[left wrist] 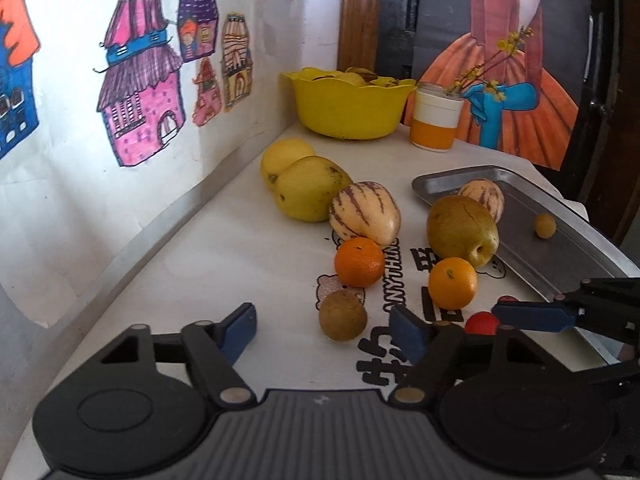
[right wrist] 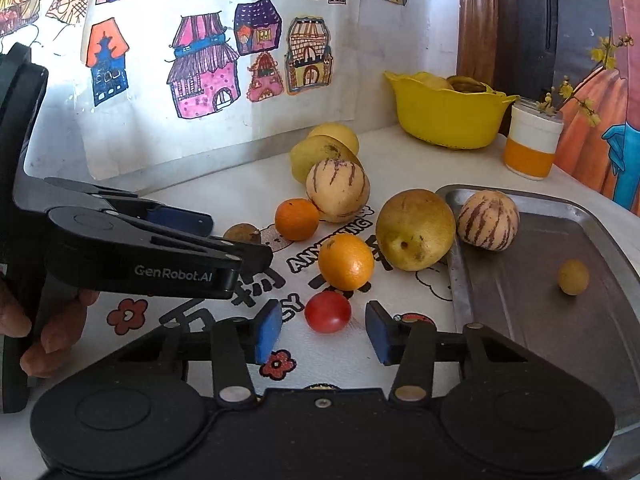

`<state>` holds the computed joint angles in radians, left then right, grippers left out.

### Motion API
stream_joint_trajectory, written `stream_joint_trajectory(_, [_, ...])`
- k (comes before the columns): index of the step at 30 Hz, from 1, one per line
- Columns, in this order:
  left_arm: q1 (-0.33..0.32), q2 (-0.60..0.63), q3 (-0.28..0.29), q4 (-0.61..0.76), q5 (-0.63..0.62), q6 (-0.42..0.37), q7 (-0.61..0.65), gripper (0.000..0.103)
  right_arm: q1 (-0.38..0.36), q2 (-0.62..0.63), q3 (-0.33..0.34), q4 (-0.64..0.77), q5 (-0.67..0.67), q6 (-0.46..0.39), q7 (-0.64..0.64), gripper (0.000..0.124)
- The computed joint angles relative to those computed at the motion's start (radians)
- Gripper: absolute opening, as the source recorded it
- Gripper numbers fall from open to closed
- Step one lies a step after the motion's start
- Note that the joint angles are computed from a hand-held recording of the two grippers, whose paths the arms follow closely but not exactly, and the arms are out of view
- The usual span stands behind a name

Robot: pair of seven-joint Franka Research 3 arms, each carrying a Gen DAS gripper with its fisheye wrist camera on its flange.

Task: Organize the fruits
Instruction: 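Close left tool on the small brown fruit while right tool closes on the cherry tomato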

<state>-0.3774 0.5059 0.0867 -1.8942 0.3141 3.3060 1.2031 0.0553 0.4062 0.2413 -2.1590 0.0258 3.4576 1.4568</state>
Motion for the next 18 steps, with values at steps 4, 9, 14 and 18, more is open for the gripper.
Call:
stream_joint_trajectory(4, [-0.003,-0.002,0.002,-0.001,0.007,-0.003,0.010,0.055,-0.017,0.001,0.013,-0.001,-0.013,0.002,0.009,0.039])
stream_joint_trajectory(9, [0.009,-0.001,-0.014,0.001,0.016,-0.004,0.022,0.039,-0.042,0.004,0.034,-0.001,-0.040,0.003,0.024,0.029])
stream_joint_trajectory(14, [-0.009,-0.003,-0.001,0.004,0.012,-0.018,0.015,0.028,-0.066,0.006,0.051,-0.002,-0.061,0.004,0.045,0.026])
stream_joint_trajectory(18, [-0.020,-0.013,0.004,0.002,0.011,-0.040,-0.010,0.028,-0.139,0.004,0.108,-0.020,-0.115,0.020,0.095,0.026])
